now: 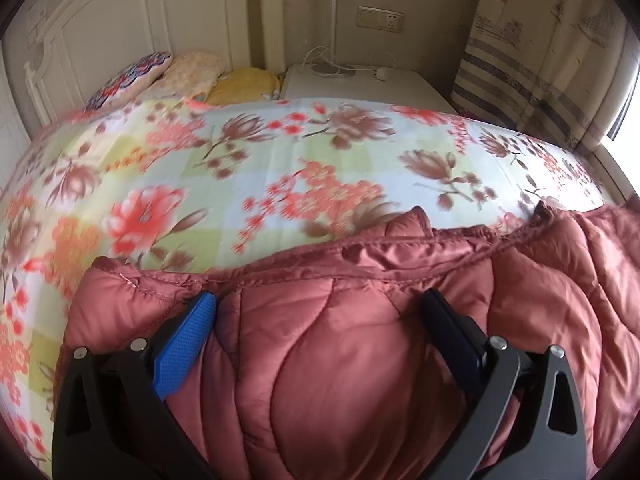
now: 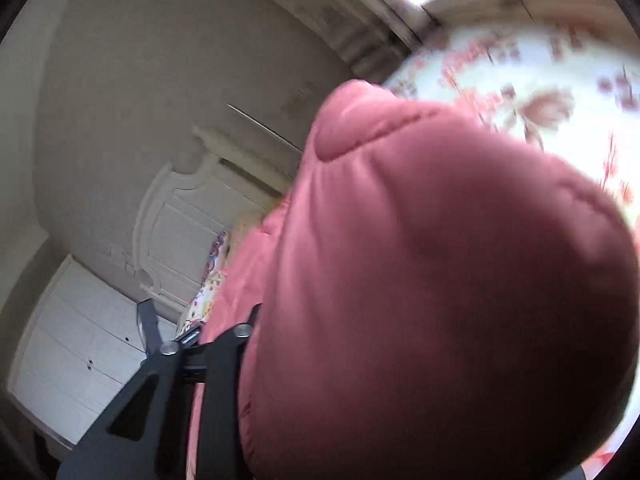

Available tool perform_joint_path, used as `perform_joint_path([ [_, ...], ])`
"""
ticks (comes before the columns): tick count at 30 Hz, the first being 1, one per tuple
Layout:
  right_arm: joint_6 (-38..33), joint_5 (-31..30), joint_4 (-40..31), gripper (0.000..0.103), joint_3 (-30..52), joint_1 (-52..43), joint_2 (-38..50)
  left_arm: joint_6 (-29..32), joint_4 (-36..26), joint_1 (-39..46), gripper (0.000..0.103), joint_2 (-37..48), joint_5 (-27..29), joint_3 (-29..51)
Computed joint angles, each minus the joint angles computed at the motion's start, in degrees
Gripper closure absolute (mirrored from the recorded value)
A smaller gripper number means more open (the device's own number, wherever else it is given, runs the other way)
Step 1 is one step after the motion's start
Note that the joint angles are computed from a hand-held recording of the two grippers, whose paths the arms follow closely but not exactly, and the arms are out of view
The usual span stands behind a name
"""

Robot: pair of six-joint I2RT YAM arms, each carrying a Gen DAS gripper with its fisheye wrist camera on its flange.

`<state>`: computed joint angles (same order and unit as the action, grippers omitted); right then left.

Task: Fold large clothes

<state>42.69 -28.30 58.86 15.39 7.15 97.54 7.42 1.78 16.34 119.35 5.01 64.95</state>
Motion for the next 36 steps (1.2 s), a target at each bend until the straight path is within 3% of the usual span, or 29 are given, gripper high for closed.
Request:
perform_joint_path([
  [4, -1.87, 3.68, 0.05, 0.069, -4.98, 0.62, -10.55, -0.58, -1.16, -6.61, 0.002, 3.11, -3.74, 4.89],
  [7, -4.17, 2.88, -6.57, 0.069, -6.06, -3.33, -17.71, -0.80, -4.18, -11.69, 0.004, 4.88, -8.65, 9.85],
  [9, -5.19, 3.58, -13.05, 0.069, -6.20, -5.72, -22.88, -3.86, -4.12, -14.13, 0.009, 1.83, -11.70, 8.90],
  [12, -8.22, 5.82, -22.96, 0.069, -6.13, -6.67, -31.71, -7.35, 0.20, -17.05, 0.006, -8.29, -7.77, 0.92],
  [15, -12.37, 9.62, -31.24, 0.069, -5.52, -5.06, -39.30, -2.83, 2.21, -24.44, 0.002, -9.93, -16.95, -2.04],
  [18, -15.54, 13.44, -38.96, 0.069, -3.33, -1.33, -45.85, 0.67, -0.47, -29.47, 0.002, -0.80, -26.20, 2.89],
  [20, -16.30, 18.52, -40.84, 0.069, -2.51, 4.05, -48.03, -0.97, -2.43, -28.58, 0.002, 4.45, -21.92, 5.67],
  [22, -18.07, 22.65, -45.52, 0.068, 0.28, 8.94, -48.83, -2.00, -1.24, -27.37, 0.002, 2.87, -20.03, 4.16],
  [24, -19.18, 29.84, -47.32, 0.068, 0.47, 14.44, -50.56, -3.08, 1.94, -26.04, 0.004, -3.27, -19.56, -1.57],
  [28, -21.40, 35.22, -51.99, 0.068, 3.70, 18.59, -51.54, -2.55, 11.53, -23.31, 0.002, -22.79, -14.92, -20.82],
  [30, -22.00, 37.77, -50.33, 0.068, 5.42, 20.30, -47.82, -2.27, 13.72, -22.98, 0.002, -29.80, -14.15, -28.59],
  [33, -23.05, 42.62, -47.12, 0.068, 7.20, 24.32, -42.82, -1.58, 16.50, -26.13, 0.002, -26.97, -12.69, -34.19],
  [36, -23.57, 47.86, -46.33, 0.068, 9.75, 29.78, -39.02, -1.97, 29.85, -29.93, 0.002, -20.16, -17.03, -38.90],
])
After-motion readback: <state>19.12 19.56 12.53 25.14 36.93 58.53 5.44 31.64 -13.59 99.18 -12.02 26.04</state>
